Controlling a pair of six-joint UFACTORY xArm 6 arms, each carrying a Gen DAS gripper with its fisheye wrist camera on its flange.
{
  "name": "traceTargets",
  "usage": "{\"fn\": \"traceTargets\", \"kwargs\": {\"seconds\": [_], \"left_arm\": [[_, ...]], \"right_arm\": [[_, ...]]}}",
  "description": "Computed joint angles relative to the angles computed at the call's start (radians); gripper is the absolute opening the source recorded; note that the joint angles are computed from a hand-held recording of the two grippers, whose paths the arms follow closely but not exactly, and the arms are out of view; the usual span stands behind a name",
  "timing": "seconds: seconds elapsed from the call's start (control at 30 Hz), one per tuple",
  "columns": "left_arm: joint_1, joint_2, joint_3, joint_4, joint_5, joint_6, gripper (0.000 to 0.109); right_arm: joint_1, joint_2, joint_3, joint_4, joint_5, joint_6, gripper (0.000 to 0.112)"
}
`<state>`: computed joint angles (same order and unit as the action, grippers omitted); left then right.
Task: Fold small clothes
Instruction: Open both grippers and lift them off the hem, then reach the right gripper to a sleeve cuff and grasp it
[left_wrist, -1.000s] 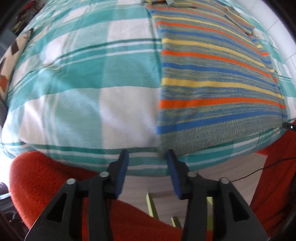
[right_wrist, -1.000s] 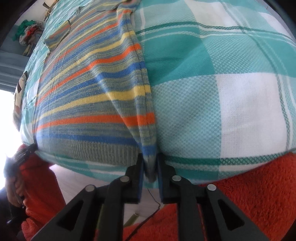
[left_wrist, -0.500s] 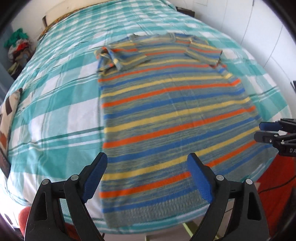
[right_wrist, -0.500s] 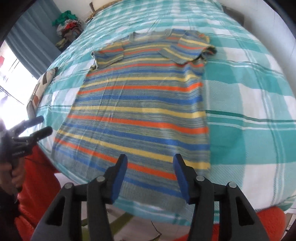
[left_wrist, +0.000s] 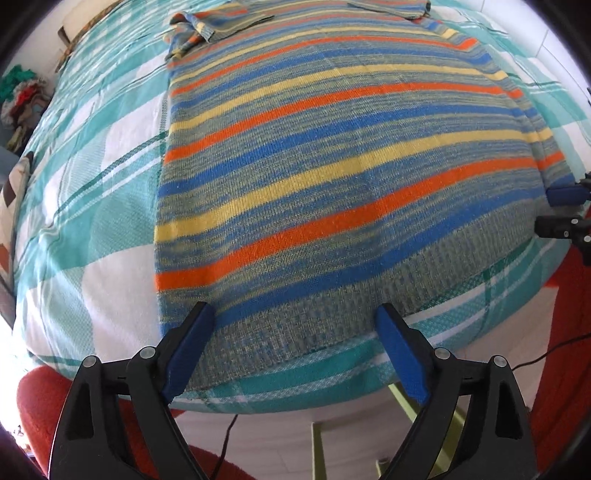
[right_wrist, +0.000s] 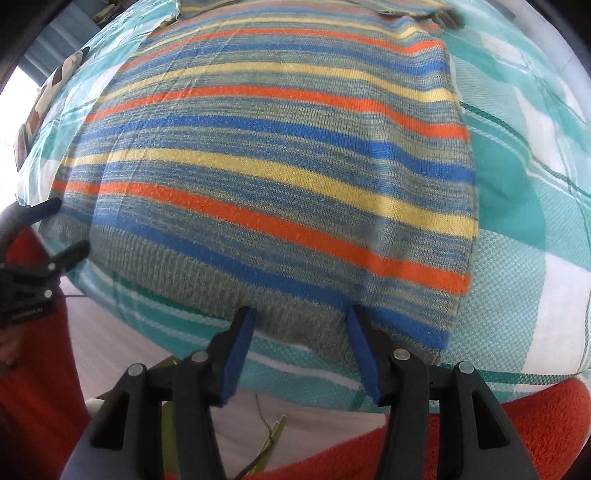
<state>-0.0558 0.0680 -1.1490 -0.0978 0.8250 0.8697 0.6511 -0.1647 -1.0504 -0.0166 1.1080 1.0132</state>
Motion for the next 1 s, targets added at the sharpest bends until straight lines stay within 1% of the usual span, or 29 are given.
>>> {"fn": "traceTargets", "kwargs": {"seconds": [0.1,0.13,0.17,0.2,0.27,0.3,0.33,0.37,0.4,0.47,0.5,0.53,0.57,0.6,0.63,0.67,0.7,0.77,0.83,0.87,0.9,0.93,0.97,1.0], "left_arm": [[0.005,-0.004,-0.020,0.013,0.046,0.002,0.090],[0.008,-0.019,-0.017,0.003,0.070,0.013,0.087],[0.020,-0.031,-0.030,-0.029,0.108,0.039,0.086],[0.042,-0.040,-0.055,-0.088,0.160,0.076,0.083],[0.091,-0.055,-0.116,-0.211,0.243,0.131,0.083],[0.108,-0.057,-0.147,-0.262,0.256,0.146,0.086],[0.117,-0.058,-0.169,-0.303,0.247,0.151,0.090],[0.121,-0.056,-0.187,-0.341,0.225,0.151,0.092],[0.120,-0.039,-0.219,-0.377,0.207,0.141,0.093],[0.091,0.027,-0.289,-0.424,0.156,0.094,0.094],[0.075,0.051,-0.306,-0.435,0.119,0.063,0.094],[0.056,0.071,-0.301,-0.454,0.063,0.042,0.094],[0.030,0.077,-0.275,-0.475,-0.009,0.028,0.094],[0.010,0.082,-0.245,-0.484,-0.076,0.025,0.094],[0.000,0.080,-0.209,-0.474,-0.123,0.020,0.094],[-0.009,0.080,-0.176,-0.452,-0.148,0.011,0.094],[-0.016,0.081,-0.155,-0.432,-0.151,0.002,0.093],[-0.014,0.077,-0.111,-0.433,-0.147,0.031,0.093],[-0.017,0.074,-0.083,-0.421,-0.130,0.059,0.094],[-0.021,0.083,-0.085,-0.393,-0.114,0.065,0.094],[-0.029,0.087,-0.076,-0.362,-0.123,0.067,0.094],[-0.035,0.076,-0.048,-0.360,-0.157,0.082,0.095],[-0.038,0.067,-0.033,-0.369,-0.178,0.097,0.096],[-0.039,0.062,-0.029,-0.367,-0.181,0.097,0.096]], "right_arm": [[-0.003,0.008,-0.012,0.014,0.014,-0.029,0.057],[0.002,0.008,-0.012,0.022,0.020,-0.037,0.057],[0.003,0.013,-0.022,0.033,0.034,-0.047,0.057],[0.008,0.017,-0.034,0.047,0.038,-0.051,0.057],[0.016,-0.015,-0.035,0.080,0.034,-0.053,0.057],[0.014,-0.048,-0.029,0.084,0.042,-0.052,0.057],[0.012,-0.076,-0.037,0.073,0.073,-0.049,0.057],[0.010,-0.098,-0.059,0.048,0.128,-0.049,0.057],[0.007,-0.110,-0.096,0.014,0.197,-0.058,0.057],[-0.001,-0.117,-0.192,-0.082,0.352,-0.093,0.057],[-0.018,-0.101,-0.258,-0.137,0.427,-0.128,0.057],[-0.027,-0.096,-0.304,-0.198,0.481,-0.162,0.057],[-0.045,-0.092,-0.336,-0.256,0.509,-0.210,0.059],[-0.071,-0.089,-0.354,-0.309,0.512,-0.264,0.059],[-0.102,-0.091,-0.357,-0.357,0.494,-0.315,0.059],[-0.137,-0.083,-0.360,-0.393,0.455,-0.362,0.061],[-0.174,-0.075,-0.353,-0.412,0.398,-0.405,0.063],[-0.255,-0.038,-0.329,-0.402,0.238,-0.498,0.064],[-0.323,0.021,-0.294,-0.323,0.048,-0.582,0.064],[-0.345,0.067,-0.295,-0.302,-0.015,-0.607,0.064],[-0.359,0.132,-0.316,-0.298,-0.065,-0.621,0.063],[-0.366,0.186,-0.334,-0.301,-0.105,-0.630,0.063],[-0.377,0.243,-0.358,-0.311,-0.134,-0.643,0.063],[-0.382,0.303,-0.388,-0.328,-0.153,-0.642,0.063]]}}
